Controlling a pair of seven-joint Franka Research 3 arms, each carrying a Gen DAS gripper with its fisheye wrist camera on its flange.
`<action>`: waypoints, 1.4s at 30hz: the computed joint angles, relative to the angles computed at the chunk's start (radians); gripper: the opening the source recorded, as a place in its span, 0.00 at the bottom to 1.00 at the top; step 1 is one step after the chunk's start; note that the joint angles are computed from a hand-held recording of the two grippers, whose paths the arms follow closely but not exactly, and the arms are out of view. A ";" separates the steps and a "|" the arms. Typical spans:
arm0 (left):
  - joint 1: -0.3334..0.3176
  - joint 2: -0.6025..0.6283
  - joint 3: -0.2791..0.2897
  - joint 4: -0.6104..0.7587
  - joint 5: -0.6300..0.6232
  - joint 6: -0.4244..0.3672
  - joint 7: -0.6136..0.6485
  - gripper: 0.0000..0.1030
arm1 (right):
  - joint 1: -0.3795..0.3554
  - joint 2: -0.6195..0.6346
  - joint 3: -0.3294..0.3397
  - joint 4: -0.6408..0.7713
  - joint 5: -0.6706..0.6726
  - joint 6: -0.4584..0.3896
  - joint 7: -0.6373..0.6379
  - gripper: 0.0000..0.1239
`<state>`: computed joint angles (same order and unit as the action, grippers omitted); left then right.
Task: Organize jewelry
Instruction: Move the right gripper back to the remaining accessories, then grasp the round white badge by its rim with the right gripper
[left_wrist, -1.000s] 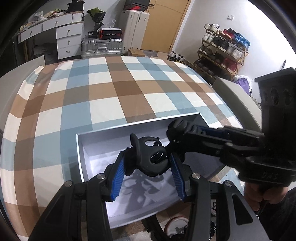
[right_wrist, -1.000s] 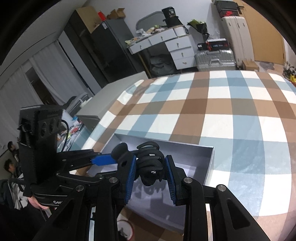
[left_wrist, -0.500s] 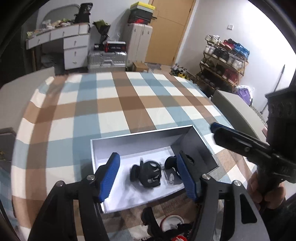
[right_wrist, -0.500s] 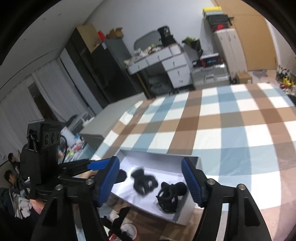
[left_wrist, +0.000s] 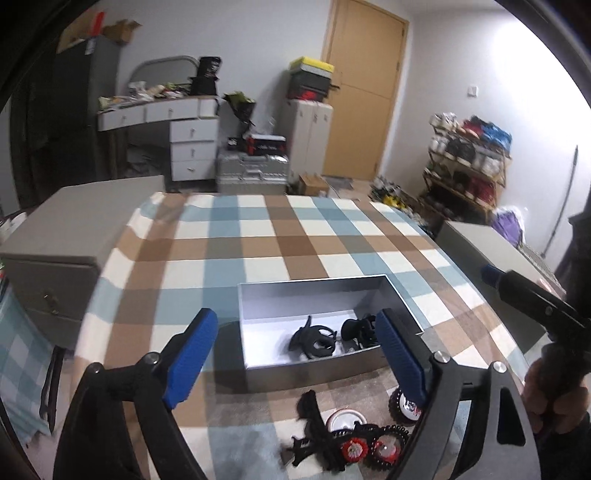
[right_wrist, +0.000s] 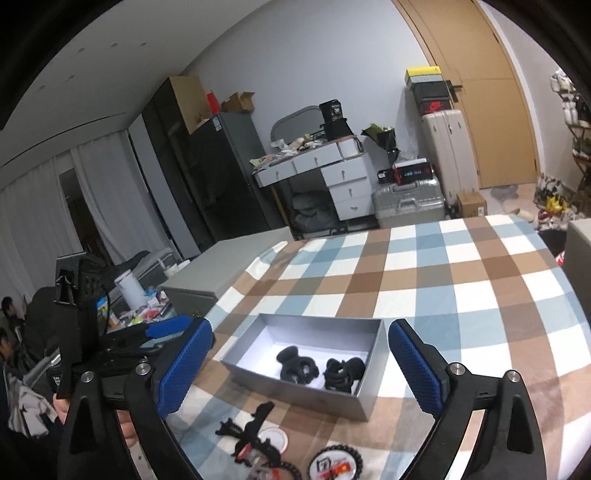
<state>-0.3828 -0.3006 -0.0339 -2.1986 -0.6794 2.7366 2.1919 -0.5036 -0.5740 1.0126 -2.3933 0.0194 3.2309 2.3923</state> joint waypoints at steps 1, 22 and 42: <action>0.004 -0.014 -0.004 -0.014 0.003 0.008 -0.007 0.84 | 0.007 -0.019 -0.002 -0.004 0.005 -0.014 0.007 0.82; -0.104 -0.165 0.070 -0.270 0.226 0.241 -0.217 0.99 | 0.184 -0.145 -0.074 -0.127 -0.118 -0.235 0.206 0.83; -0.153 -0.211 0.130 -0.348 0.375 0.160 -0.284 0.99 | 0.165 0.123 -0.057 -0.051 -0.384 -0.284 0.341 0.68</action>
<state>-0.5354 -0.5116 0.0962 -2.5468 -0.3047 2.8971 1.9076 -0.3384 -0.4505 0.9557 -2.4442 -0.3645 2.9467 2.7332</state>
